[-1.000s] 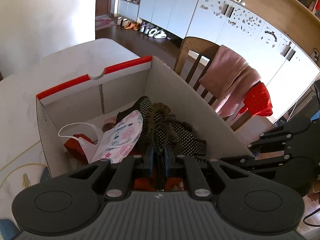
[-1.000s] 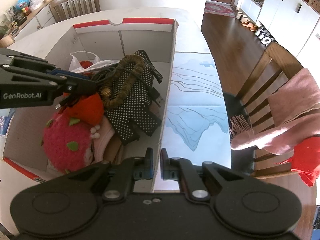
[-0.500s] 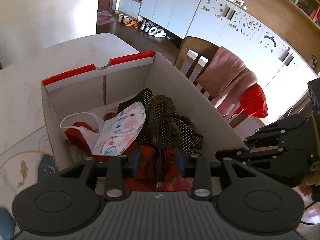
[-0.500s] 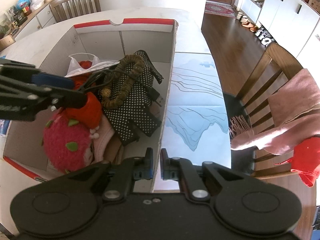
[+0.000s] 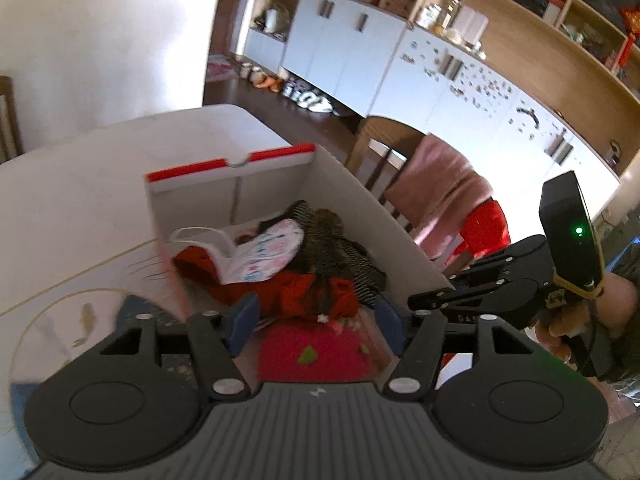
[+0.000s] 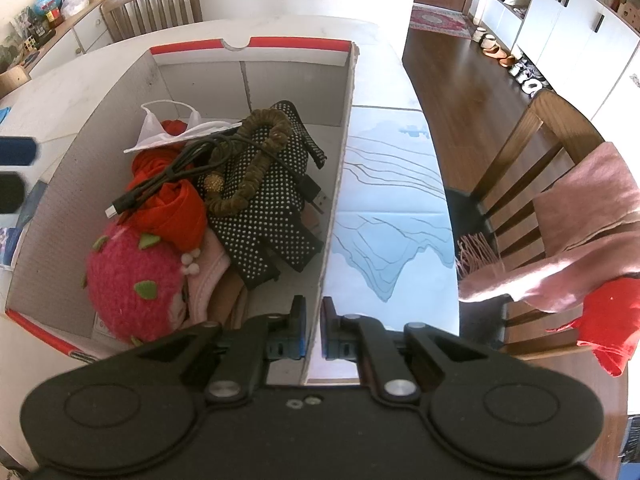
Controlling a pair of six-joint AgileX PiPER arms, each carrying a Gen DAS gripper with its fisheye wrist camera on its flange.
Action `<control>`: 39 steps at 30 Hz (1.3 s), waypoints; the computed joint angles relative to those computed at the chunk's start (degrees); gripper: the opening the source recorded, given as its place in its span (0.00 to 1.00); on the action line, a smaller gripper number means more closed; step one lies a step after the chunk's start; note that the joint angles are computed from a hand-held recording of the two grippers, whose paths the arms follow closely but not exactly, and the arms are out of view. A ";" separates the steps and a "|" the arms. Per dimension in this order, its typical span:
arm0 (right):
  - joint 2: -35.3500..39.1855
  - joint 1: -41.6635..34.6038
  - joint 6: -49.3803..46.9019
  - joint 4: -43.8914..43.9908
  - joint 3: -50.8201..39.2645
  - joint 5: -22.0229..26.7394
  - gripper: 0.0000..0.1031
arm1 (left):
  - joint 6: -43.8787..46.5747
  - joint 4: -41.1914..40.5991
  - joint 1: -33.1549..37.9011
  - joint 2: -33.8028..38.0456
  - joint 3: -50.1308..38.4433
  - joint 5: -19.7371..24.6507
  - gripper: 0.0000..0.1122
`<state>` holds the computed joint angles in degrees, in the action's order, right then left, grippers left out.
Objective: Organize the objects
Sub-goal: 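Move the left gripper back to the table over the blue card box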
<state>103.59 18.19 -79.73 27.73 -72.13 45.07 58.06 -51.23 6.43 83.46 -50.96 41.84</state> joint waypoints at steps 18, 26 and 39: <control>-1.03 0.50 -0.76 -0.47 1.43 -1.51 0.06 | 5.41 4.75 29.70 -7.46 9.90 2.88 0.81; -1.24 0.62 -0.47 -0.97 1.47 -1.58 0.06 | 9.30 6.03 34.42 -3.18 14.41 -5.52 0.90; -1.54 0.78 0.02 -1.52 2.00 -2.26 0.05 | 18.10 -4.30 27.86 4.75 19.46 -21.12 0.91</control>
<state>102.05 18.97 -79.72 26.21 -70.13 42.82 76.16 -55.53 34.28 88.21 -31.50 20.72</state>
